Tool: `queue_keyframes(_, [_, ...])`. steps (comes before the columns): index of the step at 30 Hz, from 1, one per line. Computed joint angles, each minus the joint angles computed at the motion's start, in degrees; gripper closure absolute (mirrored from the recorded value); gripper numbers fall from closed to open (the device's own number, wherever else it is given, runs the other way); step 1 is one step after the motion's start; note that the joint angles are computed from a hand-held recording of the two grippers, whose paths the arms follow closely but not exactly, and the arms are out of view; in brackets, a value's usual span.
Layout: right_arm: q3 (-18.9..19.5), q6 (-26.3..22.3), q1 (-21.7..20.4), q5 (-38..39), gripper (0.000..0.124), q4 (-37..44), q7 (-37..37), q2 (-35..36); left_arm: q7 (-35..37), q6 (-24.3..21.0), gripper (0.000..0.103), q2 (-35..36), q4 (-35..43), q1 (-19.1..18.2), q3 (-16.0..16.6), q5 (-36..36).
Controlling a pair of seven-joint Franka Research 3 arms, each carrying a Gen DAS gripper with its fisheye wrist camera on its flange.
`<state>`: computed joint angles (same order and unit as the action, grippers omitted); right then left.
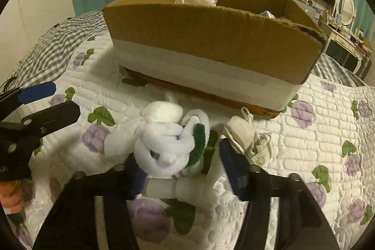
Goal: Organize soft objects
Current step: 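Grasp the white knotted sock with the right tool while the left grasps a white cloth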
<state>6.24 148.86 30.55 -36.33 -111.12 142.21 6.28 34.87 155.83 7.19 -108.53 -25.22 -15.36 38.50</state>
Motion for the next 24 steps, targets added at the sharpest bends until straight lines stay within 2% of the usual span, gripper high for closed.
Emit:
queue_keyframes(1, [0.01,0.05,-0.04,0.18,0.088,0.3,-0.3,0.35,-0.07,-0.15,0.014,0.05,0.01,-0.11,0.01,0.35])
queue_keyframes(4, [-0.36,1.13,-0.01,-0.17,0.092,-0.27,0.79,0.02,0.77,-0.37,0.015,0.28,0.1,-0.26,-0.26,-0.24])
queue_keyframes(11, [0.44,6.64,-1.94,-5.71,0.093,-5.47,9.76,-6.04,7.74,3.29,0.016,0.35,-0.13,-0.65,-2.03,-6.17])
queue_keyframes(16, [2.89,9.12,-5.76,-7.91,0.093,-9.25,14.88,-11.29,12.06,3.01,0.016,3.57,3.59,-2.01,-2.87,-10.69])
queue_keyframes(20, [4.8,8.86,-9.44,-7.73,0.093,-13.34,16.73,-16.29,13.54,-0.93,0.016,8.6,9.81,-4.52,-2.16,-10.67])
queue_keyframes(21, [5.27,8.44,-10.25,-7.35,0.093,-14.21,16.74,-17.36,13.8,-1.64,0.021,9.54,10.9,-5.02,-1.9,-10.67])
queue_keyframes(24, [7.01,6.33,-12.47,-5.45,0.093,-15.91,17.24,-18.89,14.81,-3.35,0.023,12.86,14.39,-5.64,-1.65,-12.68])
